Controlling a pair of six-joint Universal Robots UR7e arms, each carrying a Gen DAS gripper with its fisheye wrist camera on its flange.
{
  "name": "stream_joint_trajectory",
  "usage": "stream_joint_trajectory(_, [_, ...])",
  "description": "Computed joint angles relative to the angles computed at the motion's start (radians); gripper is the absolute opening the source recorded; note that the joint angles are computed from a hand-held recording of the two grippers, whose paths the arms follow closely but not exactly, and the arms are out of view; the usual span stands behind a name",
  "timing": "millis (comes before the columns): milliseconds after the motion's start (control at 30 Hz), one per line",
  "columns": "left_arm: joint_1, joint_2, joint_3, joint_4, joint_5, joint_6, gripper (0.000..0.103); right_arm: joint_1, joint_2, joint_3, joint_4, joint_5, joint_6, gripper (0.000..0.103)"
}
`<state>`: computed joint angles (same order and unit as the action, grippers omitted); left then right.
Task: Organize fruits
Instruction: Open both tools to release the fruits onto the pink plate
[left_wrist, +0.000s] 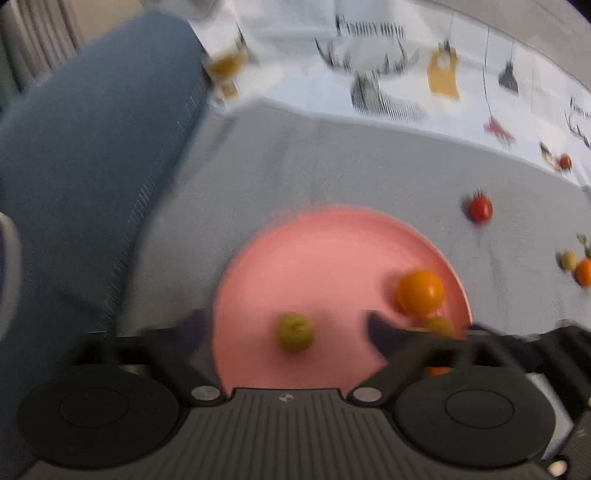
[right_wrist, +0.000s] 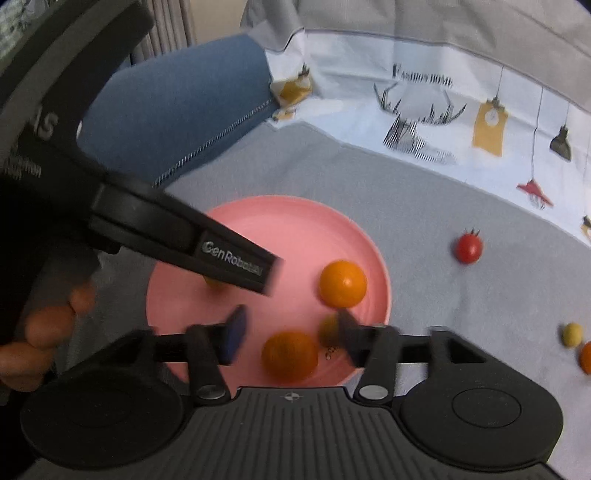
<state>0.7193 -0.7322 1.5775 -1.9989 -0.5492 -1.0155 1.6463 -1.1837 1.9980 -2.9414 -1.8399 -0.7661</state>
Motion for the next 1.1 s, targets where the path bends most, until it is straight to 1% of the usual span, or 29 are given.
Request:
stream_joint_trajectory(33, [-0.016,-0.012,0.025,-0.023,0.035,0.000,0.103,0.005,-0.009,0.005,-0.013,0.003,0.002,0.085])
stream_joint_trajectory(67, [-0.031,-0.026,0.043,-0.030,0.048,0.001,0.103,0.008,-0.025,0.014,-0.025,0.005,0.005,0.087])
stream_joint_trajectory(133, [-0.059,-0.056,0.063,0.018,0.041,-0.048,0.103,0.013,-0.069,0.036,-0.014,-0.004,0.020,0.090])
stream_joint_trajectory(233, [-0.114,-0.112,0.102,0.134,0.005,-0.179,0.103,0.019,-0.163,0.086,0.051,-0.035,0.082,0.092])
stream_joint_trajectory(300, [-0.157,-0.139,0.108,0.272,-0.017,-0.310,0.103,0.026,-0.232,0.123,0.105,-0.056,0.128,0.092])
stream_joint_trajectory(367, [-0.203,-0.160,0.110,0.391,-0.057,-0.441,0.103,0.038,-0.305,0.165,0.135,-0.070,0.162,0.094])
stream_joint_trajectory(400, [-0.226,-0.170,0.110,0.442,-0.084,-0.502,0.103,0.045,-0.334,0.184,0.137,-0.075,0.165,0.095])
stream_joint_trajectory(467, [-0.268,-0.180,0.103,0.538,-0.129,-0.616,0.103,0.064,-0.386,0.218,0.119,-0.081,0.143,0.095])
stream_joint_trajectory(533, [-0.311,-0.193,0.117,0.585,-0.156,-0.706,0.103,0.087,-0.429,0.247,0.077,-0.084,0.115,0.096])
stream_joint_trajectory(667, [-0.372,-0.219,0.137,0.619,-0.184,-0.784,0.103,0.117,-0.515,0.284,0.050,-0.046,0.088,0.099])
stream_joint_trajectory(767, [-0.413,-0.231,0.138,0.658,-0.170,-0.842,0.103,0.135,-0.575,0.310,0.062,-0.031,0.056,0.100])
stream_joint_trajectory(867, [-0.447,-0.223,0.122,0.696,-0.160,-0.871,0.103,0.146,-0.626,0.325,0.086,-0.017,0.044,0.100])
stream_joint_trajectory(1000, [-0.485,-0.204,0.079,0.799,-0.145,-0.932,0.103,0.151,-0.673,0.340,0.076,0.007,0.053,0.100])
stream_joint_trajectory(1100, [-0.512,-0.189,0.043,0.904,-0.121,-1.011,0.103,0.166,-0.683,0.346,0.058,0.007,0.057,0.100])
